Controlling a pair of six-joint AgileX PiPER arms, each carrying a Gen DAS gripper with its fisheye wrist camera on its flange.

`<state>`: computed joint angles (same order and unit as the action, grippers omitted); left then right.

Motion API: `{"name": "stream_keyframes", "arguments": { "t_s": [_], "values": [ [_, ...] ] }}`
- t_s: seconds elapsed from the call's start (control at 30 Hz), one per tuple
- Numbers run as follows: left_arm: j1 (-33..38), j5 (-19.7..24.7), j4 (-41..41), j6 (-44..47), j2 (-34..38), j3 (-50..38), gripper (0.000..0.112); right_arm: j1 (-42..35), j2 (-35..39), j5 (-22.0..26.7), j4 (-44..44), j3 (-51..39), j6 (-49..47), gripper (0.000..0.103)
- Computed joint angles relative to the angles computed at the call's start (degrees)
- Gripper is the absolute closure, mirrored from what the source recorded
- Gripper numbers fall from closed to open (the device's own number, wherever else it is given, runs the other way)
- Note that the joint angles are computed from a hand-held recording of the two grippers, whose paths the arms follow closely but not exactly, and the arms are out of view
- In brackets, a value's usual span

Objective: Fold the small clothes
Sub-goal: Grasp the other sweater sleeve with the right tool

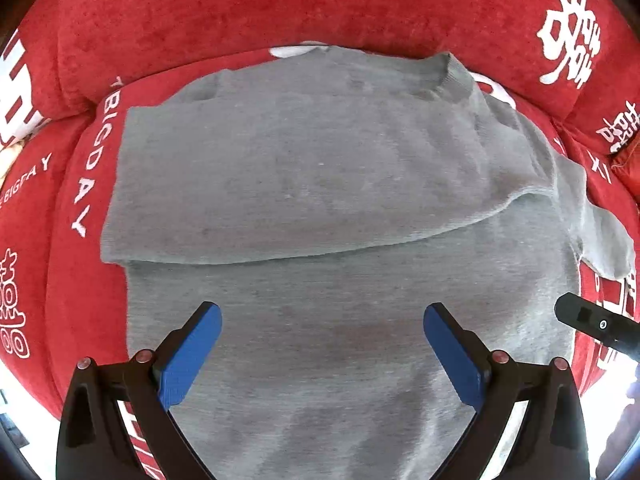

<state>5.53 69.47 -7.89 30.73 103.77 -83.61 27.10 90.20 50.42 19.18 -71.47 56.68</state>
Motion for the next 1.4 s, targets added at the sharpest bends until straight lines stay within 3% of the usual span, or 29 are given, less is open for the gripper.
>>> {"name": "stream_keyframes", "arguments": {
  "t_s": [0.43, 0.57, 0.7, 0.8, 0.87, 1.03, 1.2, 1.33, 1.4],
  "values": [
    [-7.48, 0.11, 1.99, -2.84, -1.01, 1.72, 0.011, -5.22, -10.09, 1.2, -1.93, 9.43, 1.09, 0.065],
    [-9.68, -2.73, 3.14, -6.62, -3.75, 2.65, 0.011, -8.67, -16.08, 2.22, -3.14, 14.75, 1.99, 0.065],
    [-11.38, -1.9, 0.93, -7.21, -3.71, 0.6, 0.011, -13.73, -23.43, 2.16, -3.57, 21.44, 3.63, 0.063],
    [-13.29, -4.1, -0.27, -6.72, -4.97, 1.21, 0.011, -21.47, -31.35, 2.6, -3.58, 27.53, 4.14, 0.054],
    [-14.85, -4.61, -1.18, -6.78, -5.41, 1.31, 0.011, -28.15, -35.9, 4.42, -2.86, 30.38, 2.39, 0.053],
    [-20.53, -5.28, -0.27, -8.32, -5.45, 1.75, 0.011, -51.58, -42.73, 11.32, 2.42, 34.71, -12.01, 0.053],
    [-26.56, -7.06, 3.01, -10.9, -5.96, 3.18, 0.011, -75.62, -43.85, 16.85, 9.41, 37.23, -30.73, 0.053],
    [-29.7, -7.81, 3.83, -12.97, -5.47, 3.43, 0.011, -86.17, -41.32, 16.48, 13.95, 39.16, -40.16, 0.053],
    [-29.76, -7.58, 2.89, -13.52, -4.66, 2.74, 0.011, -87.85, -39.97, 15.31, 16.36, 39.93, -42.51, 0.053]
  ]
}}
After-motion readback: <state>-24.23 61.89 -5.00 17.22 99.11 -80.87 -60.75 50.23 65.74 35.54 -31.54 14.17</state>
